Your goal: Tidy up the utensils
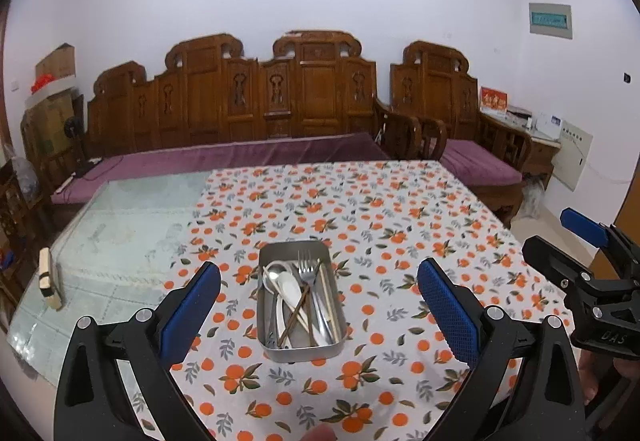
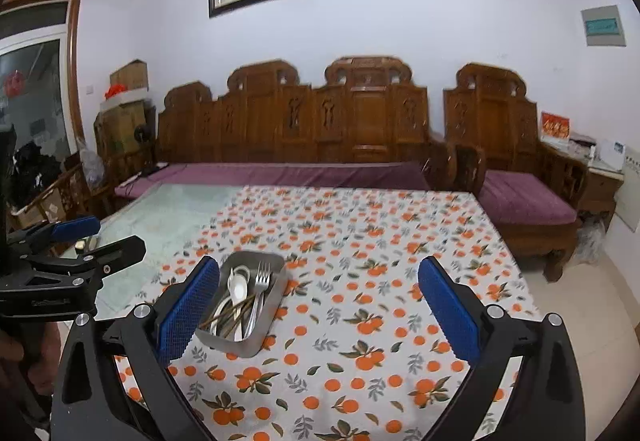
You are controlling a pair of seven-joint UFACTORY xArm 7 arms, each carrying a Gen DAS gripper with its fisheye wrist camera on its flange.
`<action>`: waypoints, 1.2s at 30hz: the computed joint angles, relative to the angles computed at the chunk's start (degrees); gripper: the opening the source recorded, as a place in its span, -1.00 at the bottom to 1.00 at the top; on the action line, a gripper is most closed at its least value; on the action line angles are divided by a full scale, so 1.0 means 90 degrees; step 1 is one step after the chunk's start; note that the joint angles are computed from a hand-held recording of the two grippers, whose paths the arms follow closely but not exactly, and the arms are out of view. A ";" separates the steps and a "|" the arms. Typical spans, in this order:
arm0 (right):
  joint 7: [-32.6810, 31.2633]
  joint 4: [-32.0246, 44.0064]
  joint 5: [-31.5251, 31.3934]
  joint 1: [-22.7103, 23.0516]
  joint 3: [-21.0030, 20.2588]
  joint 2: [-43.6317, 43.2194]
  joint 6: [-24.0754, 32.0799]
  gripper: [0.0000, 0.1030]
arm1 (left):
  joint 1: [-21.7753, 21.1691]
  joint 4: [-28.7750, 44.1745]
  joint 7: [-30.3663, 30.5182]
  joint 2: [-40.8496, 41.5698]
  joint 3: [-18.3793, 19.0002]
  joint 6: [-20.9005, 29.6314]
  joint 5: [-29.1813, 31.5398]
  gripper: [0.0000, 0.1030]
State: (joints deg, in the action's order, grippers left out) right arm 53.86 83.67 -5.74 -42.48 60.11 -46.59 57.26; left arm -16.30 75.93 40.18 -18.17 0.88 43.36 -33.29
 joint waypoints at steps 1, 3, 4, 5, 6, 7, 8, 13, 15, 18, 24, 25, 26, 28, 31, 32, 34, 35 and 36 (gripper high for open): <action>0.0004 0.0035 -0.0026 0.0032 -0.0066 -0.0074 0.0068 0.95 | -0.0002 -0.0004 0.0003 -0.0054 0.0002 0.0011 -0.0008 0.85; 0.0022 0.0087 -0.0037 0.0068 -0.0159 -0.0198 0.0179 0.95 | -0.0020 -0.0037 0.0017 -0.0183 0.0013 0.0027 -0.0024 0.85; 0.0029 0.0101 -0.0034 0.0089 -0.0210 -0.0257 0.0212 0.95 | -0.0034 -0.0062 0.0027 -0.0255 0.0028 0.0035 -0.0035 0.85; 0.0039 0.0119 -0.0034 0.0113 -0.0268 -0.0332 0.0272 0.95 | -0.0046 -0.0082 0.0023 -0.0318 0.0039 0.0047 -0.0031 0.85; 0.0043 0.0130 -0.0031 0.0138 -0.0323 -0.0401 0.0309 0.95 | -0.0058 -0.0094 0.0008 -0.0354 0.0039 0.0047 -0.0017 0.85; 0.0041 0.0140 -0.0022 0.0156 -0.0370 -0.0452 0.0333 0.95 | -0.0071 -0.0117 0.0004 -0.0409 0.0049 0.0049 -0.0006 0.85; 0.0034 0.0153 -0.0009 0.0167 -0.0403 -0.0490 0.0355 0.95 | -0.0083 -0.0148 -0.0001 -0.0462 0.0059 0.0040 0.0002 0.85; -0.0065 0.0287 0.0055 0.0091 -0.0431 -0.0580 0.0449 0.95 | -0.0152 -0.0243 -0.0005 -0.0625 0.0159 0.0015 -0.0016 0.85; -0.0106 0.0307 0.0105 0.0055 -0.0443 -0.0605 0.0436 0.95 | -0.0167 -0.0266 -0.0036 -0.0663 0.0183 -0.0009 -0.0017 0.85; -0.0149 0.0321 0.0177 0.0020 -0.0450 -0.0642 0.0430 0.95 | -0.0173 -0.0265 -0.0084 -0.0689 0.0212 -0.0002 -0.0001 0.85; -0.0236 0.0398 0.0306 -0.0071 -0.0452 -0.0693 0.0456 0.95 | -0.0200 -0.0297 -0.0109 -0.0698 0.0235 -0.0093 0.0007 0.85; -0.0244 0.0417 0.0326 -0.0094 -0.0446 -0.0698 0.0459 0.95 | -0.0208 -0.0298 -0.0112 -0.0702 0.0241 -0.0081 0.0008 0.85; -0.0257 0.0444 0.0343 -0.0114 -0.0445 -0.0706 0.0469 0.95 | -0.0215 -0.0302 -0.0111 -0.0706 0.0249 -0.0078 0.0004 0.85; -0.0285 0.0479 0.0380 -0.0145 -0.0446 -0.0731 0.0482 0.95 | -0.0217 -0.0312 -0.0119 -0.0712 0.0245 -0.0095 0.0013 0.85; -0.0314 0.0497 0.0444 -0.0193 -0.0445 -0.0771 0.0478 0.95 | -0.0234 -0.0323 -0.0110 -0.0722 0.0266 -0.0085 -0.0005 0.85; -0.0328 0.0500 0.0465 -0.0201 -0.0449 -0.0781 0.0479 0.95 | -0.0235 -0.0326 -0.0108 -0.0724 0.0269 -0.0092 -0.0008 0.85; -0.0347 0.0499 0.0496 -0.0225 -0.0456 -0.0805 0.0481 0.95 | -0.0237 -0.0314 -0.0117 -0.0717 0.0275 -0.0086 -0.0012 0.85; -0.0357 0.0499 0.0511 -0.0233 -0.0460 -0.0814 0.0481 0.95 | -0.0237 -0.0301 -0.0125 -0.0711 0.0278 -0.0078 -0.0015 0.85; -0.0366 0.0497 0.0530 -0.0236 -0.0462 -0.0819 0.0479 0.95 | -0.0239 -0.0302 -0.0121 -0.0715 0.0282 -0.0081 -0.0023 0.85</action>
